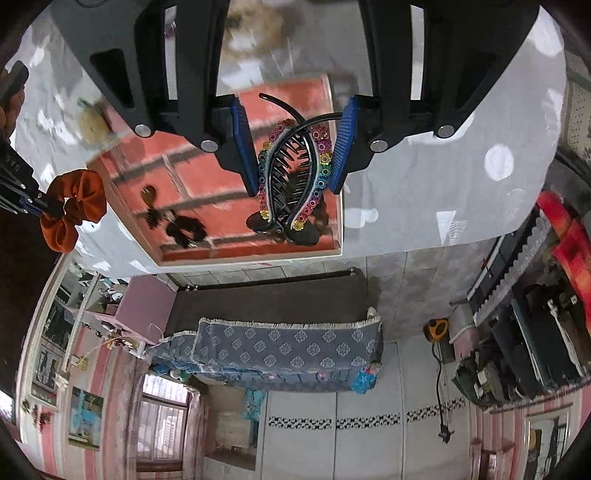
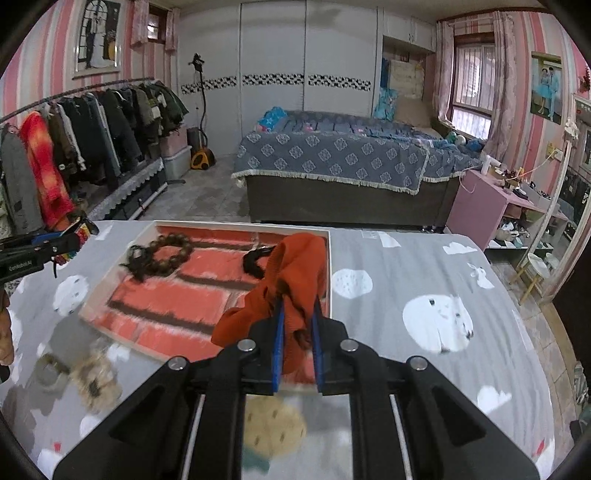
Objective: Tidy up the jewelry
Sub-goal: 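Carry the claw clip and orange scrunchie into the red tray and release both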
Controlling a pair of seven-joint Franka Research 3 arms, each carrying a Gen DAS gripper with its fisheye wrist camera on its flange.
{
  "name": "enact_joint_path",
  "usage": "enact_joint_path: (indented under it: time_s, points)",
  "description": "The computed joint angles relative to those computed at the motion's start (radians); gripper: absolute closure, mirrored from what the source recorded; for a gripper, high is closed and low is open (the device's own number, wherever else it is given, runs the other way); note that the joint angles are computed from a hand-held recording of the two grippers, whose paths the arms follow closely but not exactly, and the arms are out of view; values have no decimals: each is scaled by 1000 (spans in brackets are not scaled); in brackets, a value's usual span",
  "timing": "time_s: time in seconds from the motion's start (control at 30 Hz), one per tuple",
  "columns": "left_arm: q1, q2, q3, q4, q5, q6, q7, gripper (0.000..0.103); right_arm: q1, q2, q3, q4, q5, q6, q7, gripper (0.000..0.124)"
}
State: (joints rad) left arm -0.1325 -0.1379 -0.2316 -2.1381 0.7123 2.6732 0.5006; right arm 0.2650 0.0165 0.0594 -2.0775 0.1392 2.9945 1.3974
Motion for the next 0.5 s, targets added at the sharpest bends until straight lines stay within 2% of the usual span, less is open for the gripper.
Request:
enact_joint_path:
  time_s: [0.13, 0.27, 0.37, 0.5]
  points:
    - [8, 96, 30, 65, -51, 22, 67, 65, 11, 113, -11, 131, -43, -66, 36, 111]
    - [-1, 174, 46, 86, -178, 85, 180, 65, 13, 218, -1, 238, -11, -145, -15, 111]
    - [-16, 224, 50, 102, -208, 110, 209, 65, 34, 262, -15, 264, -14, -158, -7, 111]
    - [-37, 266, 64, 126, -192, 96, 195, 65, 62, 291, -38, 274, -49, -154, 15, 111]
